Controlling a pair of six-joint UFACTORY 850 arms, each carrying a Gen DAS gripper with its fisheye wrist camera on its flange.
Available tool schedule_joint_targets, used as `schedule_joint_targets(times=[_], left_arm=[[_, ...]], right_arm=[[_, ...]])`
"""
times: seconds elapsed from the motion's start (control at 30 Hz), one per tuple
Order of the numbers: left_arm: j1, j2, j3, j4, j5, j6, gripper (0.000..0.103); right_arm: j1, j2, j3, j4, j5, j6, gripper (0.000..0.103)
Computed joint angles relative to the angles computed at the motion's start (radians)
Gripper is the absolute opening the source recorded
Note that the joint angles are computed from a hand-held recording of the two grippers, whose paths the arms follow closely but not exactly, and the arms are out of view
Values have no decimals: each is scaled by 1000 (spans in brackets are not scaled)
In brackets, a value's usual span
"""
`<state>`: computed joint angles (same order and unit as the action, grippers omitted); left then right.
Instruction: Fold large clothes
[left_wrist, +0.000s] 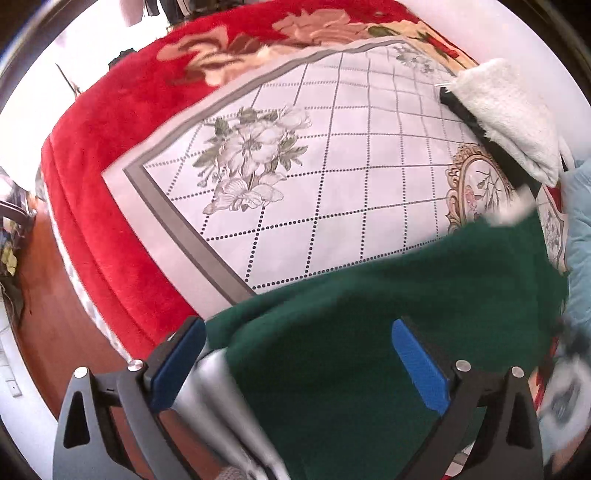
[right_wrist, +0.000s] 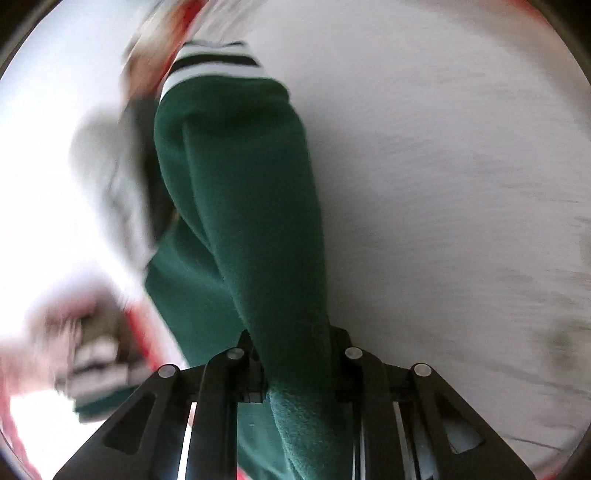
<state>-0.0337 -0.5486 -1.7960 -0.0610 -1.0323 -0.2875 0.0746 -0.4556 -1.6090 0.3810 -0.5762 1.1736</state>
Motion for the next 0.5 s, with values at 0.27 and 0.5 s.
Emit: schedule_joint_targets(times=[0.27,0.5], left_arm=[[-59,55,93,105,-46,-67,103],[-84,-31,75,192,-28,-167,103]], right_arm=[[-103,233,315,166,-467,-232,60],[-97,210,148,105,-635,-391,60]])
